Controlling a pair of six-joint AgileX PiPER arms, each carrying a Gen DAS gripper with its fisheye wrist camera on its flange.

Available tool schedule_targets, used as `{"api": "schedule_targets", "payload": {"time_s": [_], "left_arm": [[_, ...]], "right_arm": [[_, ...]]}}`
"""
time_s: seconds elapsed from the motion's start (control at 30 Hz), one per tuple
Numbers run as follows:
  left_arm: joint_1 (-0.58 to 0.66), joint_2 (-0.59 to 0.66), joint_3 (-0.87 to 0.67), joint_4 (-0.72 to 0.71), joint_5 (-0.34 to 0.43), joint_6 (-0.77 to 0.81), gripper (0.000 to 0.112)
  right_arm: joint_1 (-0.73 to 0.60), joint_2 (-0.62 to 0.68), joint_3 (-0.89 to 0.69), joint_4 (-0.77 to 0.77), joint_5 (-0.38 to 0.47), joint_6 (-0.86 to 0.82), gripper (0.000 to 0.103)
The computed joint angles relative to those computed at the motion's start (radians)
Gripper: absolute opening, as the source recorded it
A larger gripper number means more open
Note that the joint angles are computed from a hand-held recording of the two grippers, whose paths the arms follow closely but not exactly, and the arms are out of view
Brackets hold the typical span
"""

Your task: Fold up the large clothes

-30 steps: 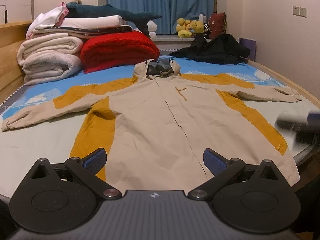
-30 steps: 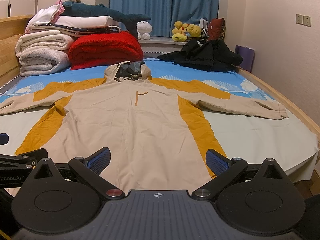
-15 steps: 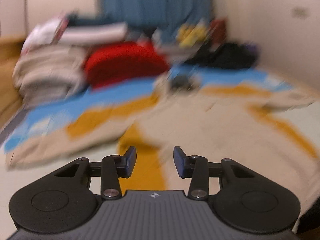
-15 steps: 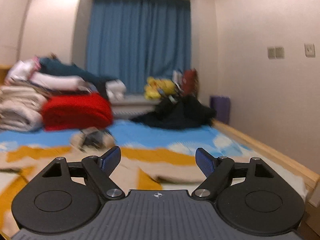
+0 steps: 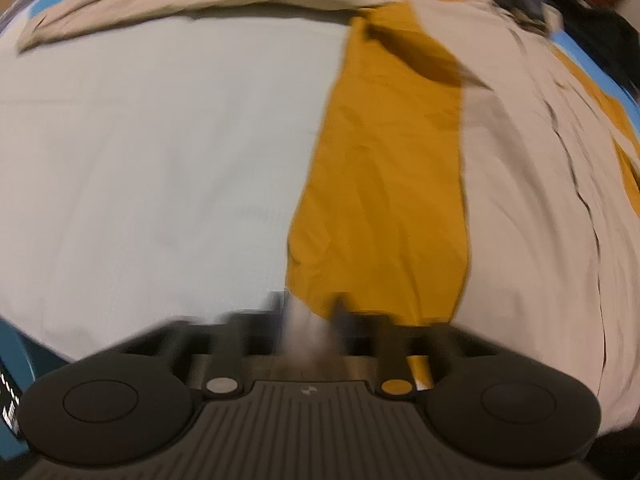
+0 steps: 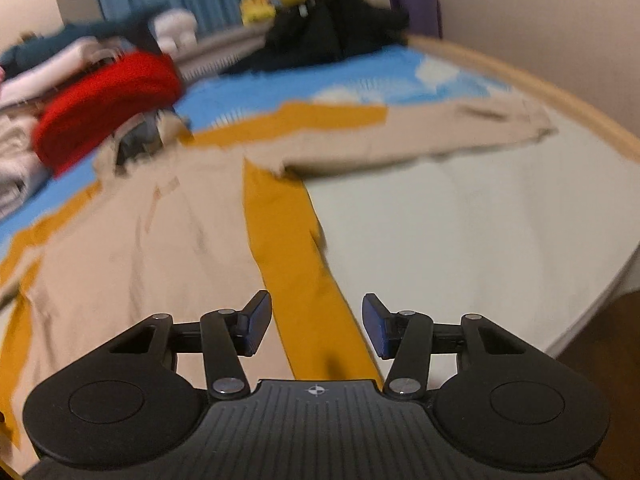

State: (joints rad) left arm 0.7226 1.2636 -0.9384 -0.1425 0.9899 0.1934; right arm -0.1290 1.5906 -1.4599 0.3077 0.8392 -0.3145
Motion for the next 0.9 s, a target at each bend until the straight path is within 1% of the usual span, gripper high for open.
{"api": "schedule_targets", "payload": {"time_s": [0.03,0.07,0.1,0.17,0.23,0.3,0.33,0.37,0.4,0.43,0.47,0.5,0.53,0.57,0.63,0.7,0.73,0.77,0.8,0.83,0.87,0.9], "left_arm": [[0.005,-0.044,0.021,0.005,-0.021,0.024,0.004],[0.032,-0.085,0.04,-0.013,-0.033,0.052,0.003],[0.06,-0.113,0.049,-0.035,-0.025,0.084,0.003],[0.096,-0.138,0.054,-0.062,0.011,0.138,0.003],[0.111,-0.11,0.042,-0.083,0.056,0.175,0.003],[0.107,-0.093,0.028,-0.063,0.056,0.155,0.007],[0.107,-0.089,0.02,-0.062,0.052,0.142,0.008],[0.116,-0.08,0.006,-0.079,0.055,0.141,0.013],[0.122,-0.08,0.004,-0.089,0.061,0.141,0.017],[0.121,-0.068,0.0,-0.096,0.064,0.138,0.023],[0.111,-0.051,-0.006,-0.089,0.067,0.13,0.023],[0.1,-0.044,-0.003,-0.071,0.073,0.126,0.023],[0.085,-0.047,0.004,-0.052,0.075,0.125,0.014],[0.09,-0.062,0.01,-0.049,0.069,0.142,0.003],[0.113,-0.112,0.018,-0.073,0.036,0.173,0.003],[0.091,-0.147,0.03,-0.028,0.002,0.148,0.002],[0.07,-0.139,0.03,0.012,0.006,0.114,0.003],[0.047,-0.113,0.025,0.05,0.026,0.084,0.003],[0.023,-0.083,0.019,0.081,0.054,0.062,0.003],[0.002,-0.077,0.023,0.103,0.058,0.039,0.007],[-0.022,-0.09,0.03,0.13,0.039,0.008,0.008],[-0.043,-0.123,0.042,0.15,0.001,-0.012,0.008]], "right_arm": [[-0.006,0.012,-0.007,-0.007,0.032,0.008,0.052],[-0.01,0.032,-0.036,-0.015,0.084,0.029,0.052],[-0.005,0.043,-0.035,-0.063,0.104,0.037,0.052],[0.0,0.051,-0.017,-0.084,0.112,0.045,0.052],[0.02,0.047,0.002,-0.121,0.103,0.061,0.052],[0.044,0.055,0.009,-0.184,0.115,0.106,0.05],[0.048,0.065,0.007,-0.209,0.129,0.124,0.046],[0.061,0.078,0.001,-0.25,0.147,0.159,0.044],[0.06,0.089,-0.004,-0.264,0.163,0.17,0.036],[0.06,0.1,-0.014,-0.27,0.181,0.178,0.027],[0.06,0.106,-0.017,-0.27,0.188,0.18,0.022],[0.059,0.101,-0.011,-0.277,0.185,0.176,0.013],[0.061,0.098,-0.016,-0.285,0.192,0.177,0.007],[0.056,0.095,-0.025,-0.278,0.198,0.174,0.004],[0.036,0.084,-0.04,-0.244,0.208,0.17,0.002],[0.026,0.042,-0.015,-0.223,0.173,0.166,0.001],[0.026,0.026,-0.012,-0.214,0.17,0.156,0.001],[0.03,0.016,-0.002,-0.211,0.167,0.149,0.001],[0.047,0.015,-0.006,-0.236,0.181,0.149,0.001],[0.059,0.017,-0.004,-0.261,0.188,0.152,0.001],[0.073,0.021,-0.003,-0.291,0.194,0.157,0.001],[0.086,0.024,-0.002,-0.321,0.195,0.168,0.002]]}}
